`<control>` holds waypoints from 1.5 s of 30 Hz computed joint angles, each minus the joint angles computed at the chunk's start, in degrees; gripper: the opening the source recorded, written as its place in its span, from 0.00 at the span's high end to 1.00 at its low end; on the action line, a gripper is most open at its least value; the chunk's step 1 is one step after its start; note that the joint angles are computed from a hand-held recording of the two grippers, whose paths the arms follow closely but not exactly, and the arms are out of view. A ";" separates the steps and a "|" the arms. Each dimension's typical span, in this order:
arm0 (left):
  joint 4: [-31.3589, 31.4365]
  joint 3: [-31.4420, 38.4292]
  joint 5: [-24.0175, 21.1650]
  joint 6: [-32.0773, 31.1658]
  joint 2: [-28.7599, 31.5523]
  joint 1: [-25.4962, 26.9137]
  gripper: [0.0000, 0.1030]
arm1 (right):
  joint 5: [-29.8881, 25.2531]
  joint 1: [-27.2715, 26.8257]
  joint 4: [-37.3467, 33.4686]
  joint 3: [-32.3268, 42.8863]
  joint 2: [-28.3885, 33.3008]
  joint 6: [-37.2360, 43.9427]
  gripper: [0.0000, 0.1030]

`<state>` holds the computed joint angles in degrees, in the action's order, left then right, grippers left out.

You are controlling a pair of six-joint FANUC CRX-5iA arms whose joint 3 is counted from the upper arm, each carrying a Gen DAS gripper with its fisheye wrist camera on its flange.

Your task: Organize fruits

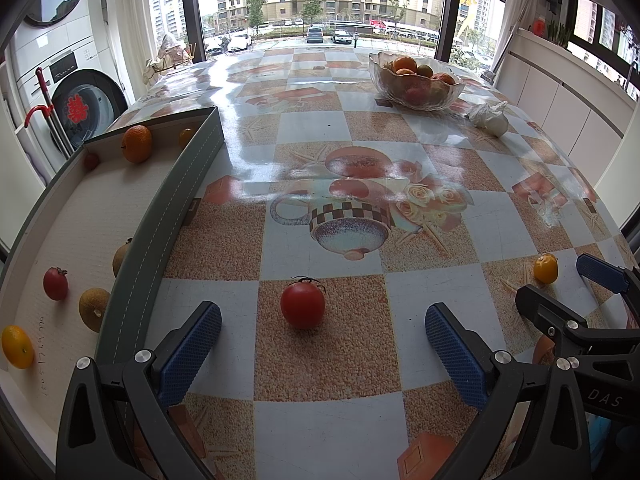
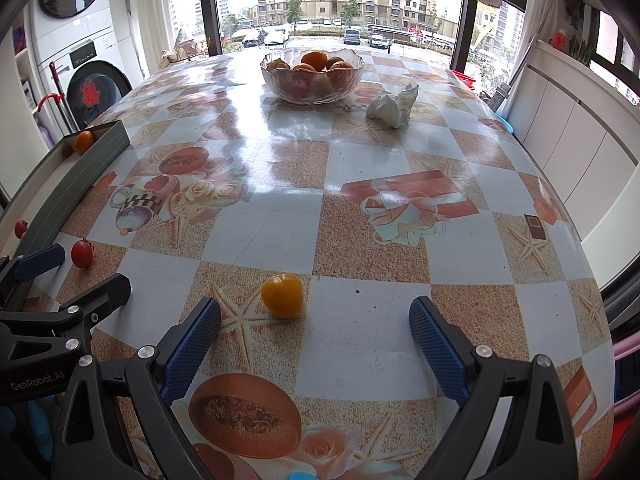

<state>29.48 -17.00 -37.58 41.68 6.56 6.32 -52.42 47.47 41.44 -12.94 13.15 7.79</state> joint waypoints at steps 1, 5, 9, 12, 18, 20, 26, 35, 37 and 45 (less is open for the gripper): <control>0.00 0.00 0.00 0.00 0.00 0.00 0.00 | 0.00 0.00 0.00 0.00 0.00 0.00 0.07; 0.02 -0.02 0.02 -0.03 0.00 0.01 0.00 | -0.01 0.01 0.00 0.01 0.01 -0.01 0.07; 0.02 -0.02 0.02 -0.03 0.00 0.01 0.00 | 0.01 0.00 0.01 -0.01 0.00 -0.01 0.07; 0.02 -0.02 0.02 -0.03 0.00 0.01 0.00 | -0.02 0.03 0.00 0.03 0.02 -0.03 0.07; 0.04 -0.04 0.05 -0.05 0.01 0.00 0.00 | 0.05 -0.03 0.02 -0.08 -0.04 -0.03 0.07; 0.04 -0.04 0.05 -0.05 0.01 0.00 0.00 | 0.03 -0.01 0.02 -0.05 -0.03 -0.04 0.07; 0.02 -0.03 0.04 -0.03 0.00 0.00 0.00 | 0.03 -0.01 0.02 -0.05 -0.02 -0.04 0.07; 0.01 -0.04 0.04 -0.02 -0.01 0.00 0.00 | 0.06 -0.07 0.01 -0.07 -0.04 0.02 0.07; 0.02 -0.07 0.05 -0.03 -0.03 0.00 0.00 | 0.09 -0.07 -0.03 -0.04 -0.03 0.05 0.06; 0.13 -0.05 -0.08 -0.03 -0.06 0.17 0.00 | -0.56 -0.16 -1.34 0.41 0.00 0.20 0.01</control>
